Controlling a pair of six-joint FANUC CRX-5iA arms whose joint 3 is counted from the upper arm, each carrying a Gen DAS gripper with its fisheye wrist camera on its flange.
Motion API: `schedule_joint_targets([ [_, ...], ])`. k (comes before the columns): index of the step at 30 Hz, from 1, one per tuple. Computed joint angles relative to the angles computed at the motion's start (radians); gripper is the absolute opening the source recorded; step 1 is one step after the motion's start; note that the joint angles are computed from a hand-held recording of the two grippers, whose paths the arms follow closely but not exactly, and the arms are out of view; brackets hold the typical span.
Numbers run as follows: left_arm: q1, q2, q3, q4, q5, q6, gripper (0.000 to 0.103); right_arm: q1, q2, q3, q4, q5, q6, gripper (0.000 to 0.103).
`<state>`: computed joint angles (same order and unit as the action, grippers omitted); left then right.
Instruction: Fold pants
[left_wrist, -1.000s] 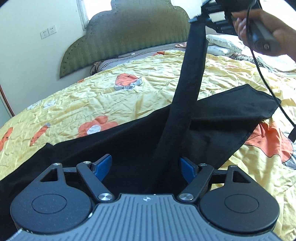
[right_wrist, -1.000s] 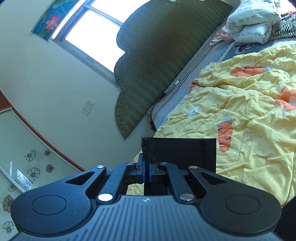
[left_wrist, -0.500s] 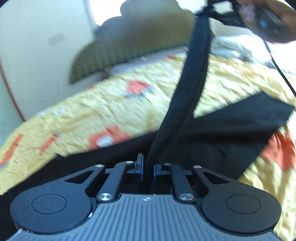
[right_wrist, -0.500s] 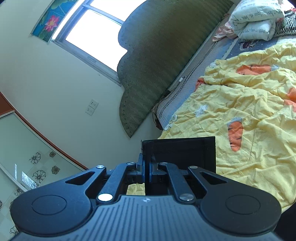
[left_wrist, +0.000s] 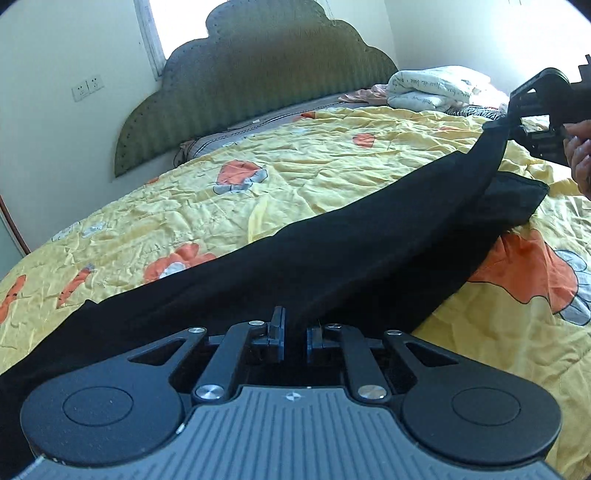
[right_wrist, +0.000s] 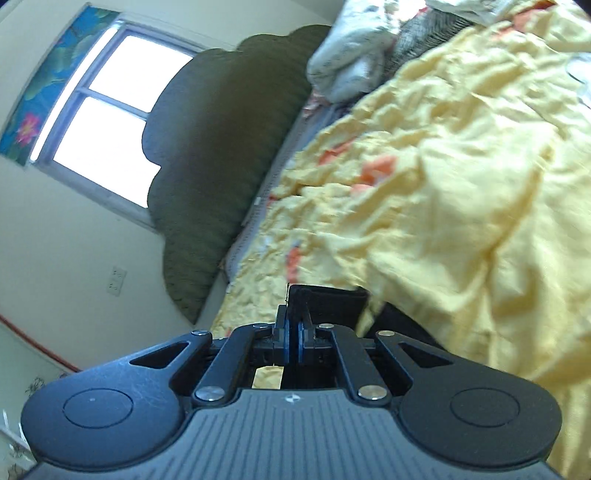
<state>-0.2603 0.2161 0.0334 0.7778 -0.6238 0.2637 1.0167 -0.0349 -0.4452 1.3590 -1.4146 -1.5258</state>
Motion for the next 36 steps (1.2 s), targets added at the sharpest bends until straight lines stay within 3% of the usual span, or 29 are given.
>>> schedule_joint_targets([
  [6,0.02,0.01,0.038,0.0,-0.059,-0.006,0.013,0.057,-0.001,0.001,-0.043,-0.064,0.051,0.004],
  [9,0.016,-0.004,0.013,-0.03,-0.058,-0.026,0.013,0.081,0.006,0.011,-0.123,-0.073,0.083,0.005],
  [16,0.024,0.0,0.016,-0.054,-0.077,-0.039,0.013,0.106,0.018,0.015,-0.168,-0.085,0.095,0.005],
  [20,0.022,0.01,0.032,-0.09,-0.089,-0.022,0.018,0.11,0.019,0.042,-0.21,-0.085,0.198,0.005],
  [22,0.02,0.007,0.02,-0.08,-0.075,-0.043,0.019,0.113,0.015,0.046,-0.227,-0.084,0.209,0.008],
  [26,0.028,0.01,0.03,-0.06,-0.112,-0.054,0.036,0.152,0.035,0.093,-0.268,-0.183,0.259,0.016],
  [28,0.035,0.017,0.051,-0.056,-0.152,-0.043,0.04,0.18,0.051,0.121,-0.291,-0.257,0.259,0.029],
  [30,0.044,0.027,0.073,-0.041,-0.204,-0.033,0.043,0.212,0.052,0.116,-0.287,-0.302,0.216,0.051],
  [33,0.059,0.045,0.107,0.0,-0.292,-0.014,0.05,0.235,0.034,0.081,-0.254,-0.266,0.132,0.055],
  [36,0.062,0.043,0.099,0.052,-0.297,0.007,0.057,0.231,0.026,0.045,-0.208,-0.193,0.056,0.054],
])
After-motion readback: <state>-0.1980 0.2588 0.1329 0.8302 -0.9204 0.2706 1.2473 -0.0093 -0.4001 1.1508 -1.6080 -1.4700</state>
